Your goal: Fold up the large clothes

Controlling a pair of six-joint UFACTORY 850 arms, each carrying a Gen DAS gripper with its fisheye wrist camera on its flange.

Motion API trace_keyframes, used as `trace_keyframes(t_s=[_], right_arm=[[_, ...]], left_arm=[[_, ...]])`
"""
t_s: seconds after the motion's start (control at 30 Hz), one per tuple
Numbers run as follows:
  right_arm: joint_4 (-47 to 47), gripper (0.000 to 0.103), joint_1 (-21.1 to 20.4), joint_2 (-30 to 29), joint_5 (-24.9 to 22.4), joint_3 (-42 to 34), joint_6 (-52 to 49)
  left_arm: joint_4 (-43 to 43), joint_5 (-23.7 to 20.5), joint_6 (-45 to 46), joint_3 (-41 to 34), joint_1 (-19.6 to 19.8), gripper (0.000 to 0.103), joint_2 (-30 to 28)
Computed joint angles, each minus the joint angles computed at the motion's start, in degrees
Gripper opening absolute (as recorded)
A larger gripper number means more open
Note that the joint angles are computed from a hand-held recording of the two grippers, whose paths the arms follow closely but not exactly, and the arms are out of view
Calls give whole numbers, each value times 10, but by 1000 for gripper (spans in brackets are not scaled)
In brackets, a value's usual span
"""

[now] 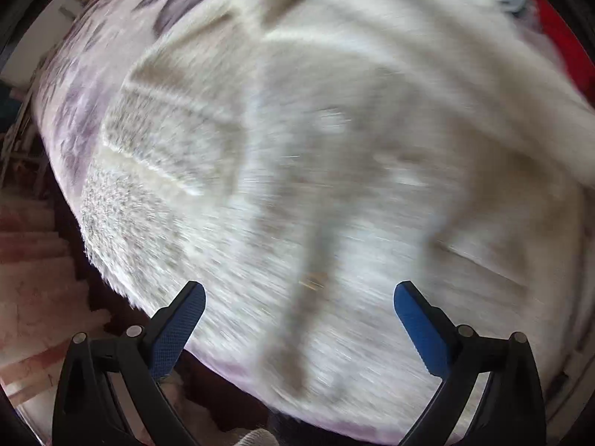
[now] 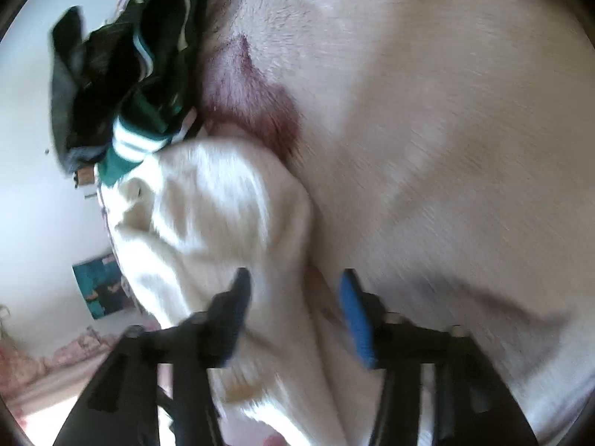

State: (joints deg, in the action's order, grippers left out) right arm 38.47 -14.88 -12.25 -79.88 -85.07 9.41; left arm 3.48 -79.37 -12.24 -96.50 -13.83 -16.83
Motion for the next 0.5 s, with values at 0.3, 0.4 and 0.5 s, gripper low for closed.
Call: trace_keyframes(t_s=[0.3,0.4,0.5], right_arm=[[-36,66,-62,175,-79,159,-16],[69,66,-33,187,-32,180,-4],[167,86,7,171,27,185,-19]], left_arm=[[-93,-29,54,-17,-154,103,0],[-64,-28,46,-12,-193,103,-9],[-19,-44,29,-4,-210,103,-23]])
